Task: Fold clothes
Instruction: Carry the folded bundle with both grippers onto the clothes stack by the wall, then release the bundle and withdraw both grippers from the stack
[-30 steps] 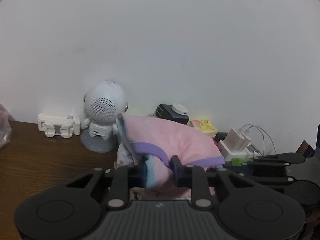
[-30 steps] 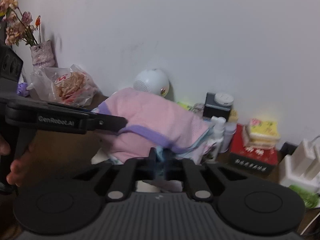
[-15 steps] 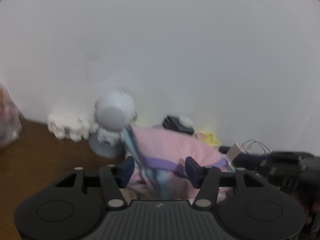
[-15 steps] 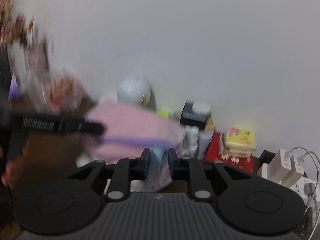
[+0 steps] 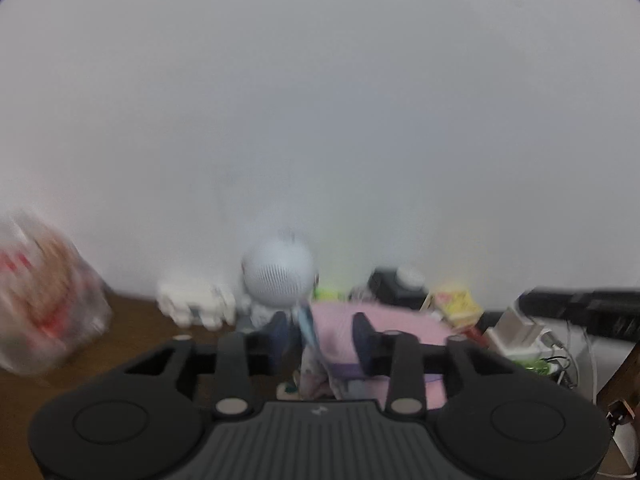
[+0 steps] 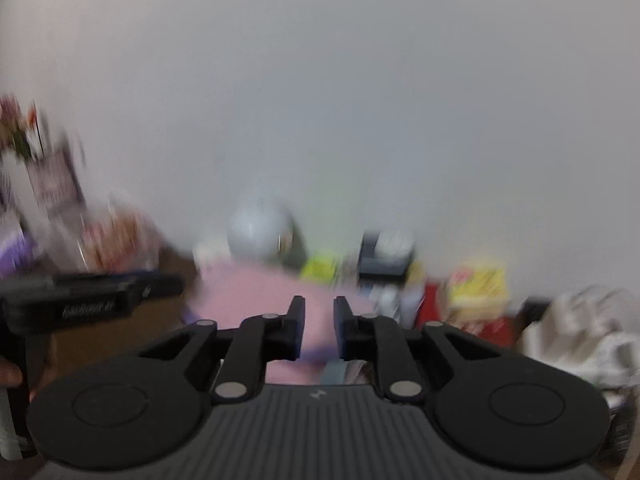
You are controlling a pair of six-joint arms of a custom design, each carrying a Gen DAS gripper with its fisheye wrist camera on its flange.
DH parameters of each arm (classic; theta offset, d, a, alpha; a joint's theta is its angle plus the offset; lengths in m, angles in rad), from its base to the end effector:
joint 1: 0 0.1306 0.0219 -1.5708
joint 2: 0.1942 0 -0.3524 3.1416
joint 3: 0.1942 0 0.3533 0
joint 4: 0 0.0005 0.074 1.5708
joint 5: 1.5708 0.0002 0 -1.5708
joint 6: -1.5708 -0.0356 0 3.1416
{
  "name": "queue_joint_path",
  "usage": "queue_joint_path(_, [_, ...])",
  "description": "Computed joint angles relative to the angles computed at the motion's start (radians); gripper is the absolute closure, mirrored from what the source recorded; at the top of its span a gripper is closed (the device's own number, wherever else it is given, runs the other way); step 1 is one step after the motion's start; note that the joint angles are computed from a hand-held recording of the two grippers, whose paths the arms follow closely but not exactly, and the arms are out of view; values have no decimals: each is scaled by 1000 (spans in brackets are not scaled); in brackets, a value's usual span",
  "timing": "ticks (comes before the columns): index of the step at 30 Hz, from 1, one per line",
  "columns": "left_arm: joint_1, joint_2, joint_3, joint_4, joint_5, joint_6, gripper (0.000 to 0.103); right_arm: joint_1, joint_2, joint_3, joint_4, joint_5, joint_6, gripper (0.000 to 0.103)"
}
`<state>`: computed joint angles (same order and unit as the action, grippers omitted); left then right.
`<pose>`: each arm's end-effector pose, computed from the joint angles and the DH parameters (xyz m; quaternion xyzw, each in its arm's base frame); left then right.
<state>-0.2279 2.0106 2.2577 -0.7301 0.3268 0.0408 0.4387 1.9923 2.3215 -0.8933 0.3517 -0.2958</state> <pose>0.6485 -0.1627 0.4507 0.1627 0.8327 -0.2063 0.4873 0.5943 0.2647 0.4749 0.0226 0.8663 0.0275 0.4983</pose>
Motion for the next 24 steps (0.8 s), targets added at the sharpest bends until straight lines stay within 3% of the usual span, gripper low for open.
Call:
queue_joint_path(2, [-2, -125, -146, 45, -16, -31, 44, 35, -86, -81, 13, 59, 5, 73])
queue_joint_path(5, [-9, -296, -331, 79, -42, -83, 32, 101, -201, -185, 6, 147, 0, 62])
queue_joint_path(7, [-13, -424, -486, 95, -55, -120, 25, 165, -295, -316, 20, 200, -38, 41])
queue_joint_path(9, [-11, -552, -655, 101, -39, -165, 19, 238, -377, -438, 24, 247, -92, 27])
queue_joint_path(11, [-10, -660, -797, 82, -31, -209, 18, 321, -443, -562, 24, 282, -164, 21])
queue_joint_path(13, [-21, -772, -947, 62, -71, -225, 18, 415, -480, -661, 7, 333, -268, 21])
queue_joint_path(16, [-30, -943, -1189, 110, -141, -186, 18, 547, -502, -780, -17, 420, -473, 17])
queue_joint_path(19, [-30, -1065, -1353, 110, -192, -132, 18, 660, -495, -863, -41, 499, -676, 0])
queue_joint_path(22, [-45, -1147, -1462, 131, -260, -99, 18, 720, -440, -854, -185, 555, -868, 0])
queue_joint_path(24, [-60, -1159, -1520, 176, -294, -84, 17, 734, -414, -844, -223, 547, -916, 0])
